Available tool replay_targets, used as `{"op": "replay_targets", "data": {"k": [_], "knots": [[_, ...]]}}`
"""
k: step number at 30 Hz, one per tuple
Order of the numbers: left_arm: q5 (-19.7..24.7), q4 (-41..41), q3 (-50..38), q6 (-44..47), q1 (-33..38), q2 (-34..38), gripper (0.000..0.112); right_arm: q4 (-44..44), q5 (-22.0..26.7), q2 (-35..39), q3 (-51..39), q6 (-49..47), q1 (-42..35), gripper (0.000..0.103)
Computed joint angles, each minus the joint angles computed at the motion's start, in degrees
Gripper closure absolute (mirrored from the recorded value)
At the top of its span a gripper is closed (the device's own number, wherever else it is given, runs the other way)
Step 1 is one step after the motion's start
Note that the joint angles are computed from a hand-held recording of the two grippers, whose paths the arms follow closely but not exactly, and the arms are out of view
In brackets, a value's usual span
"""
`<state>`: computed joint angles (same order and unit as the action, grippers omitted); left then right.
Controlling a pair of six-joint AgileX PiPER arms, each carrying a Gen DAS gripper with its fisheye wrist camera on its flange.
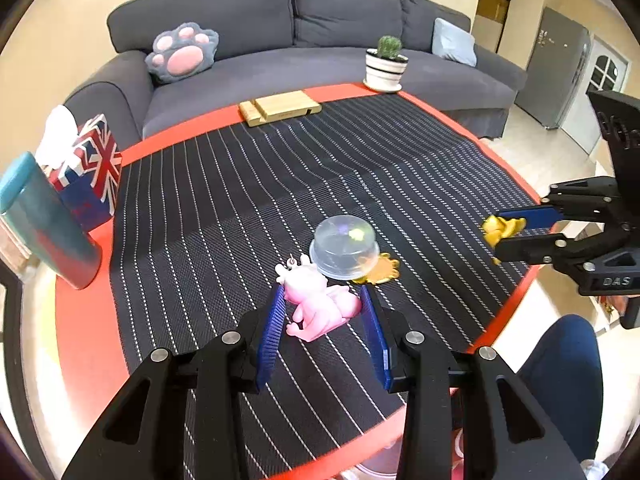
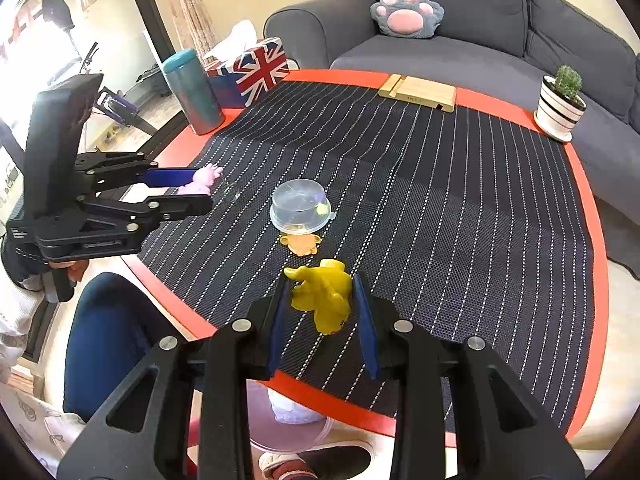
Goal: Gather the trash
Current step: 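Carry both toys over the bin and release the yellow toy from the right gripper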
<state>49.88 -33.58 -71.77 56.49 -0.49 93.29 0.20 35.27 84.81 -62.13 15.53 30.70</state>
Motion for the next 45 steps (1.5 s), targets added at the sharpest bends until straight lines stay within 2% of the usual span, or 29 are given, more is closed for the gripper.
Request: {"op": "replay_targets", "data": {"k": [9,16,30,41,43,44,45], "knots": [[5.3,-4.0,5.2,5.7,3.8,-8.0,0.074,-7.7,0.5,-5.2,2.9,9.4,5.8,0.072],[10.1,-6.9,8.8,9.5,6.5,-13.5,0.074,-16.3,3.0,-9.5,4.9,20.2,13.8,0.072],[15.5,-8.2,18.0,15.1,9.7,-22.0,0.074,-25.4,7.4,-13.6,9.8,37.2,29.0,0.072],[19.4,-8.1,21.5,18.3,14.3,-24.4,0.074,-25.3,3.5,-13.5,14.6,43.7,34.5,0.071],[19.7,-8.0,21.5,18.5,14.7,-24.6,0.074,-25.8,3.3,-13.1,14.8,44.7,34.9,0.054],[19.7,-8.0,21.5,18.7,14.8,-24.5,0.074,-26.6,3.4,-13.1,15.0,46.1,35.2,0.036],[19.8,-8.0,21.5,18.8,14.9,-24.6,0.074,-27.3,3.4,-13.3,15.2,47.1,35.3,0.029]]}}
